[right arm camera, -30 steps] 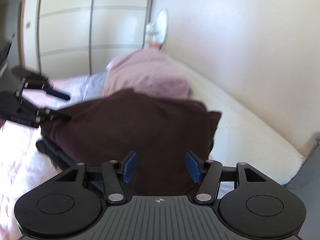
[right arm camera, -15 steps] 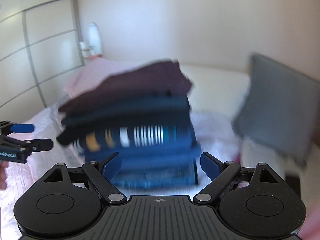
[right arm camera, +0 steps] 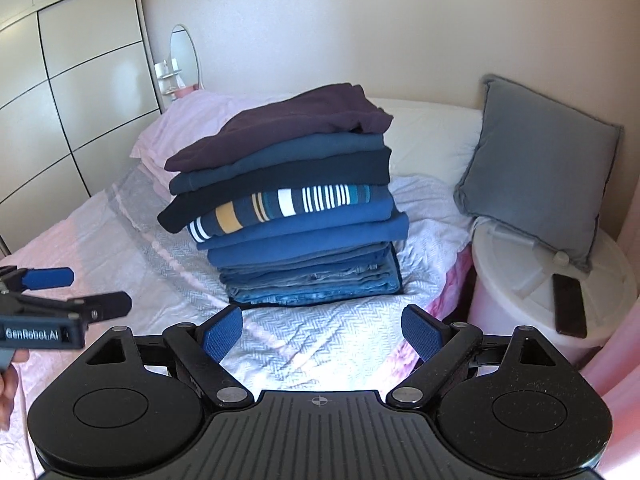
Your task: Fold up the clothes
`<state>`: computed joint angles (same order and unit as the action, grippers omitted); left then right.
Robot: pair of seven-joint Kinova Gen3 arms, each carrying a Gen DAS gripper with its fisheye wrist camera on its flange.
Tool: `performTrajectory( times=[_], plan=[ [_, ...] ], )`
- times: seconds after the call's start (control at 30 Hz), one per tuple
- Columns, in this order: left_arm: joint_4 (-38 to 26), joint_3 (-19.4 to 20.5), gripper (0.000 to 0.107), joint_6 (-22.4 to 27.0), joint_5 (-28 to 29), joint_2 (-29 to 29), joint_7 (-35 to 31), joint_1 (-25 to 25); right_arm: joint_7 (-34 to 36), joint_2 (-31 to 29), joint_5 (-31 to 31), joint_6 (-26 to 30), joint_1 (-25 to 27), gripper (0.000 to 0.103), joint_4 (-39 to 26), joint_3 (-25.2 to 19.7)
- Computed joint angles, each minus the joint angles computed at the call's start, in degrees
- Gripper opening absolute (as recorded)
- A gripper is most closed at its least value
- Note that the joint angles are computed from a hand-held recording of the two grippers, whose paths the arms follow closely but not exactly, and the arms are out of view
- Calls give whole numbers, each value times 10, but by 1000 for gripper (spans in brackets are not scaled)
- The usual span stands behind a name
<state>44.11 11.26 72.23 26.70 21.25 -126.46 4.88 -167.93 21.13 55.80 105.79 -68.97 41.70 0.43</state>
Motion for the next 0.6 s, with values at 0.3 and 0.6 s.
performTrajectory(
  times=[0.3, 0.6],
  plan=[
    [93, -20, 101, -79, -77, -67, 86, 60, 21, -41, -25, -10, 23, 89, 42, -28],
    [118, -28, 101, -120, -133, -86, 139, 85, 48, -51, -27, -17, 44, 89, 62, -52]
  ],
)
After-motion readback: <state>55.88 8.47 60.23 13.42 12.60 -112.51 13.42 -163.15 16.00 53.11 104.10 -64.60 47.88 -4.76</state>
